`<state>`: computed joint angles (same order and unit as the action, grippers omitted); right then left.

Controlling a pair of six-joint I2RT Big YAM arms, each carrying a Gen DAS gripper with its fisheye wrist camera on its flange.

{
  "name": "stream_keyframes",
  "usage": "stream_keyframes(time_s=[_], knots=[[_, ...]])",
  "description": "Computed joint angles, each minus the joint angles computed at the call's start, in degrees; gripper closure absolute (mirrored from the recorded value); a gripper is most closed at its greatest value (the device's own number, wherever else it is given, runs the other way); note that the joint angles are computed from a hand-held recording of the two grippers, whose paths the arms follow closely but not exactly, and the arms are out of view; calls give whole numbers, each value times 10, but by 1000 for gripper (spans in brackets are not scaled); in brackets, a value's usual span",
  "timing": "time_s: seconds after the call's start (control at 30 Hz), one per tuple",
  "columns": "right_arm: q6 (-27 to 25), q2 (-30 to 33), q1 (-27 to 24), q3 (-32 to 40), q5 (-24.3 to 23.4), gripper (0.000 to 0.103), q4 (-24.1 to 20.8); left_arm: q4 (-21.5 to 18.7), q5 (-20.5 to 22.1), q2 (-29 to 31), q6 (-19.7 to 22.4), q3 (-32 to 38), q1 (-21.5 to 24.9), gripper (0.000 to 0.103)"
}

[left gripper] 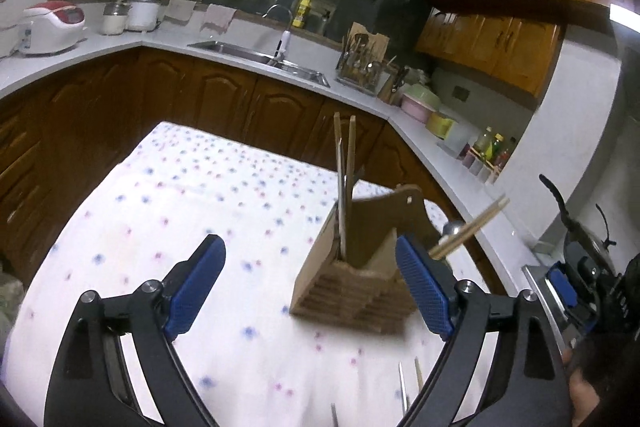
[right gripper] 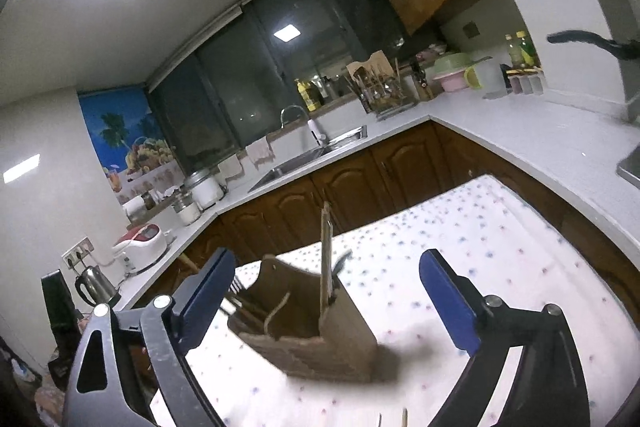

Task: Organize utensils
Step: 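Move both open tools back over the remaining chopsticks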

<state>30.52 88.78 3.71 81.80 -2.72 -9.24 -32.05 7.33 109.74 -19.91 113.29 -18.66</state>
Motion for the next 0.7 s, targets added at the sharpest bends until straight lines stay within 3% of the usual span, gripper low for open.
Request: stream_keyframes(time_s=[0.33, 0.7], knots=[[10, -70, 11, -116, 5, 8, -12, 29, -1, -81, 3, -157, -12, 14], [0, -98, 35, -191, 24, 8, -23, 24, -4, -102, 14, -227, -33, 14]])
